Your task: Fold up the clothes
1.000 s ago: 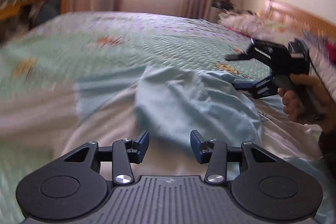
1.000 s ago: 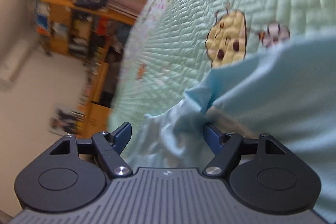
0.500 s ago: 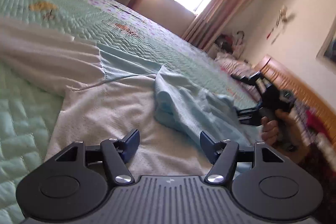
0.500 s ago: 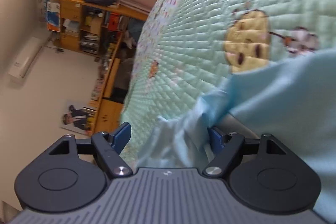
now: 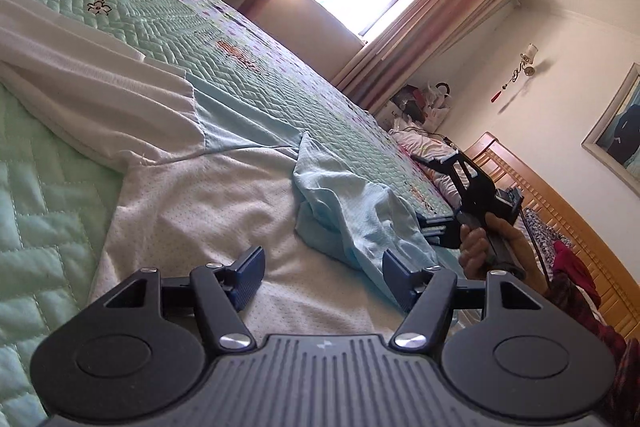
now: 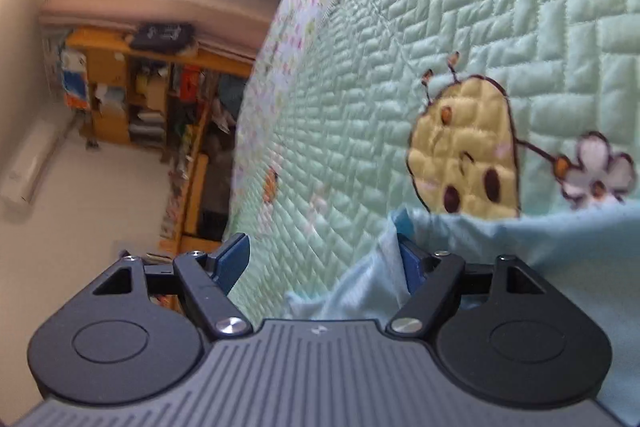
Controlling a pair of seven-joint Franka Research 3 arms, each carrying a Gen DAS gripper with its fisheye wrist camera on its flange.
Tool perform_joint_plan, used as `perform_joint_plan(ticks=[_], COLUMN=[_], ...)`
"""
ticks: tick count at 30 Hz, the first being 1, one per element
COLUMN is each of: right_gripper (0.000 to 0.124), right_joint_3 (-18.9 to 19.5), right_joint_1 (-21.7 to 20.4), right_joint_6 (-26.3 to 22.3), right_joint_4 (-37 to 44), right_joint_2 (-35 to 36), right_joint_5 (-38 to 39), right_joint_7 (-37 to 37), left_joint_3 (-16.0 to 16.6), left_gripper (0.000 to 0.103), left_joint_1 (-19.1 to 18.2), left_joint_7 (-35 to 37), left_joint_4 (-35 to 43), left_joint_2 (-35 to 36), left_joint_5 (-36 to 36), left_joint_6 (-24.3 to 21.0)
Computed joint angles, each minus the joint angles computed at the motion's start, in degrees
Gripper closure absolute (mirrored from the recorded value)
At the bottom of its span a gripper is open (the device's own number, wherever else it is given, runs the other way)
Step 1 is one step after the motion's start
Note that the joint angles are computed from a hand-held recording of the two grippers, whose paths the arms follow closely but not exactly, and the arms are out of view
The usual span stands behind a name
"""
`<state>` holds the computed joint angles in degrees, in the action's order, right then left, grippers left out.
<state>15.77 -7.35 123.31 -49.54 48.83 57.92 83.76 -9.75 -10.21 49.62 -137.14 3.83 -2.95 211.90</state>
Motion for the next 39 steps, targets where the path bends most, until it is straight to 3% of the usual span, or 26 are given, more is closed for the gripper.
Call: perform_joint_plan(ticks=[5,7,10,12,16,22,24,26,28,32,36,39], right_gripper=[0.046,0.045,0.045,0.045,0.047,0.047,0.064,0.102,0.115,0.121,0.122,0.122], right_joint_3=[-3.9,-3.9,-3.2,-4.3,-7.8,-11.8,-12.7,-13.0,-13.5,-14.2,-14.6,-16.2], right_joint_1=[0.1,-1.1,-3.9,-3.9,0.2,3.7,4.8,5.9,7.0,7.4,6.9,9.2], right_joint_6=[4.1,5.7,2.0,-1.2,3.8,5.8,4.0,3.8,6.0,8.8,7.8,11.1], right_joint_4=[-14.6,-22.1,-33.8,-40.7,-51.2,-52.5,-50.3,-49.7,-51.4,-56.2,-59.5,-59.2], right_joint_2=[-11.3,-16.6,-25.4,-30.8,-38.1,-38.5,-36.5,-35.9,-37.1,-41.2,-44.3,-43.6], right_joint_5=[-2.2,0.6,7.4,8.3,5.1,10.4,11.5,10.5,9.0,13.4,19.1,8.9], right_joint_7=[-1.3,-6.0,-19.7,-21.9,-19.1,-17.6,-16.9,-15.7,-14.7,-16.3,-19.0,-13.1], left_joint_3=[0.1,0.1,0.2,0.2,0.3,0.3,0.3,0.4,0.4,0.4,0.4,0.5], left_gripper=[0.035,0.035,0.035,0.035,0.035,0.035,0.035,0.035,0.035,0.035,0.035,0.035], left_joint_1=[0.3,0.3,0.4,0.4,0.4,0.7,0.8,0.9,1.1,1.4,1.4,1.5], left_joint_7=[-0.6,-0.6,-0.9,-1.1,-1.0,-1.7,-2.1,-2.6,-3.1,-4.0,-4.2,-4.4], left_joint_4=[0.0,0.1,0.3,0.4,0.4,0.2,0.1,0.0,-0.2,-0.5,-0.5,-0.6], left_joint_2=[0.2,0.3,0.6,0.7,0.7,0.8,0.9,0.9,0.9,0.9,1.0,1.0], left_joint_5=[0.7,0.6,0.9,1.0,1.0,1.8,2.2,2.6,3.0,3.8,4.1,4.3], left_joint_6=[0.2,0.2,0.3,0.4,0.4,0.8,1.1,1.4,1.7,2.3,2.4,2.6])
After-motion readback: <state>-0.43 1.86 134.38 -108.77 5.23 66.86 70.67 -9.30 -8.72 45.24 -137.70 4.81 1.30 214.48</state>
